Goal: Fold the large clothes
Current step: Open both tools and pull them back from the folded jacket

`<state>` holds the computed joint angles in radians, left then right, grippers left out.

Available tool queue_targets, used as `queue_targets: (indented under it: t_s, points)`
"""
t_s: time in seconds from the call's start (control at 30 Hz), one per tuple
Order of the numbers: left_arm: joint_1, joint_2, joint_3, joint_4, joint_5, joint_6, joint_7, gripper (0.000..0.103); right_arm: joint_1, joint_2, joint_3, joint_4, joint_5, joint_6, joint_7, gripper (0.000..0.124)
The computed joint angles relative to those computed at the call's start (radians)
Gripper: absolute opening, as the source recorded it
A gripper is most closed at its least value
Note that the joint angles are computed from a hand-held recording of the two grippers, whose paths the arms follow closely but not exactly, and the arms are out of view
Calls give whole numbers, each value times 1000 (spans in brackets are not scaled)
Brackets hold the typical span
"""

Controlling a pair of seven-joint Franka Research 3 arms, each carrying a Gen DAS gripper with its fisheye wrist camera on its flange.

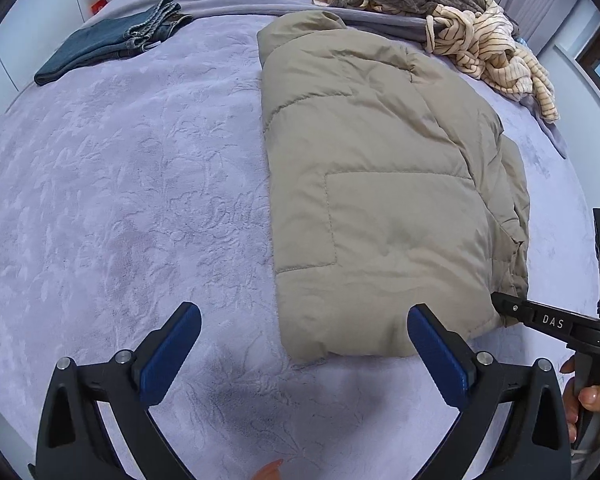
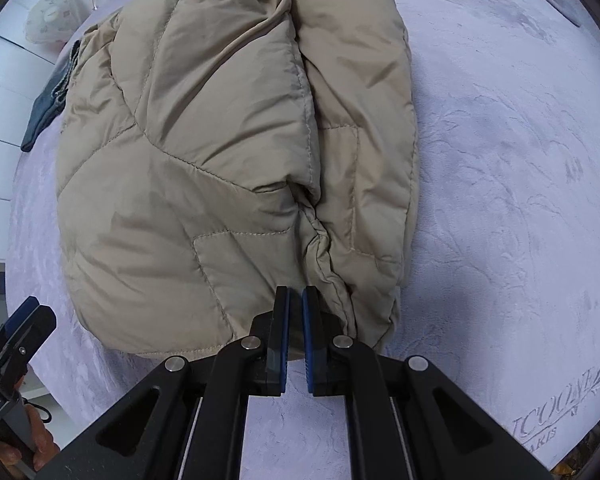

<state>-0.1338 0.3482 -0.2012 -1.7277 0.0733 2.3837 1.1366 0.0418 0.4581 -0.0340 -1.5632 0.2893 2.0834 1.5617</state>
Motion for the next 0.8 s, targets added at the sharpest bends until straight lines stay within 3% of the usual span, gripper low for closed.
queue_targets:
  t_s: [0.2,0.27,0.33,0.57,0.63,0.8]
  points:
    - [-45,-44,32,-25,142,-21,-81,103,6,-84,-4,-71,-12,-22,8,8]
    - [-49,-73,30,-55,165,-12,-103,103,6,-121,-4,-99,-14,-27,-5,21]
    - [-53,-100,29,-78,184,-11,-128,103,1,-168,-1,-146,3,-11,-32,57]
    - [-72,-183,10,-136,214,-70,-204,103,10,-315,-8,-289,-27,37,-95,61]
    - [-77,-219,3,-162,210,-61,-228,103,11,-364,-12,-328,-45,64,-96,79]
    - [-86,-288,-8,-189,206,-52,-277,103,-10,-420,-24,-349,-29,110,-132,92]
